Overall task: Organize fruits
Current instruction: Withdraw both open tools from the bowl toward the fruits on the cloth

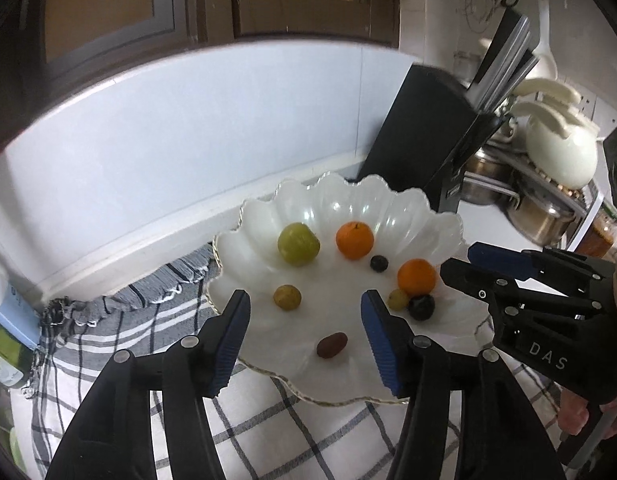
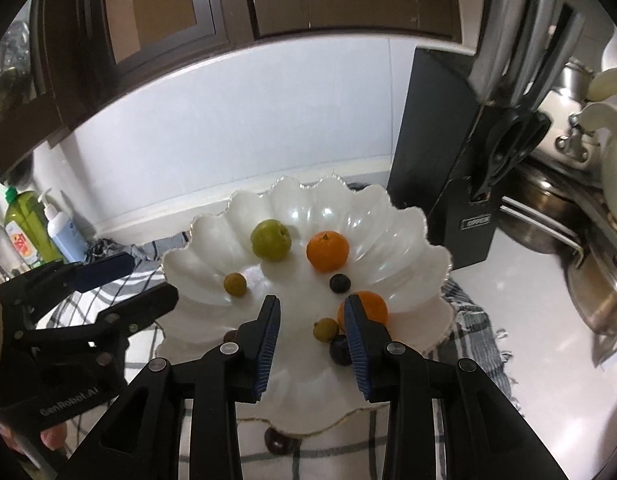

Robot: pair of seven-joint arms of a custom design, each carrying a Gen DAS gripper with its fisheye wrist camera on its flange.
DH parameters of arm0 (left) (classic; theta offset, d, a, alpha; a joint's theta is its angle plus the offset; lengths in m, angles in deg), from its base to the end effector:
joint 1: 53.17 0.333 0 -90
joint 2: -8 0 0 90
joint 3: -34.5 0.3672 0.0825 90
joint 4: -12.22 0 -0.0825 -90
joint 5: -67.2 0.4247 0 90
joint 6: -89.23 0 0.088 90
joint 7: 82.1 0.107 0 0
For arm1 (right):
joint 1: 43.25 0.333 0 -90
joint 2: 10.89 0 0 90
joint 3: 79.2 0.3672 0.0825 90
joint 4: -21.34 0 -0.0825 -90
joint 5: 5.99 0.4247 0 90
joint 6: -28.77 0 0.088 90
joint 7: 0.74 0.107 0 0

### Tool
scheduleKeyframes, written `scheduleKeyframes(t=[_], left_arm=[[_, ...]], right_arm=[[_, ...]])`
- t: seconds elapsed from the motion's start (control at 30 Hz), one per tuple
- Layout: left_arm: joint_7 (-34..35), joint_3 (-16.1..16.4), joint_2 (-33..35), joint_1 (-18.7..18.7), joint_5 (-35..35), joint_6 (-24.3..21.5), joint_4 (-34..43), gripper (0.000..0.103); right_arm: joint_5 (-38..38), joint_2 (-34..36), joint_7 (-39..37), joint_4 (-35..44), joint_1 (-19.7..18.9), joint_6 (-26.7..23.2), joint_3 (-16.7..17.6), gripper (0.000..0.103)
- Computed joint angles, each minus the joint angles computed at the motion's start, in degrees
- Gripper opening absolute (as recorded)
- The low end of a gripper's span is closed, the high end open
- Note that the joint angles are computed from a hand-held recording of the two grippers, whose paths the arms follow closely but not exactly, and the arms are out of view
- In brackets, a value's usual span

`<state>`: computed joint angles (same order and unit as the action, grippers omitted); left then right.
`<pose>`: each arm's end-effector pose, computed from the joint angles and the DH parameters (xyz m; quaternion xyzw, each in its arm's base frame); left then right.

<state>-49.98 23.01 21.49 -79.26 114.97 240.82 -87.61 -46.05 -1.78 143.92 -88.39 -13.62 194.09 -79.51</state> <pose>0.5667 -0.4435 0.5449 -0.5641 0.7135 -0.3202 0.2651 0.5772 0.3672 0.5281 -0.6901 0.5848 -0.2300 0.3590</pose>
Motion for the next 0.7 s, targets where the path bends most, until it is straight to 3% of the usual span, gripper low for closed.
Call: scheduleKeyframes(t=[0.17,0.7], left_arm=[[-3.9,0.0,-2.9,-0.4,4.3,0.8,-2.4,0.060],[-8.9,-3.6,-9.5,1.0,11.3,2.6,-8.8,0.062]], right_arm=[[-8.1,-3.1,7.4,-2.1,0.2,0.1,-0.3,0.034],[-18.9,-11.3,17.0,-8.5,-6.5,-2.2,8.1,0.034]])
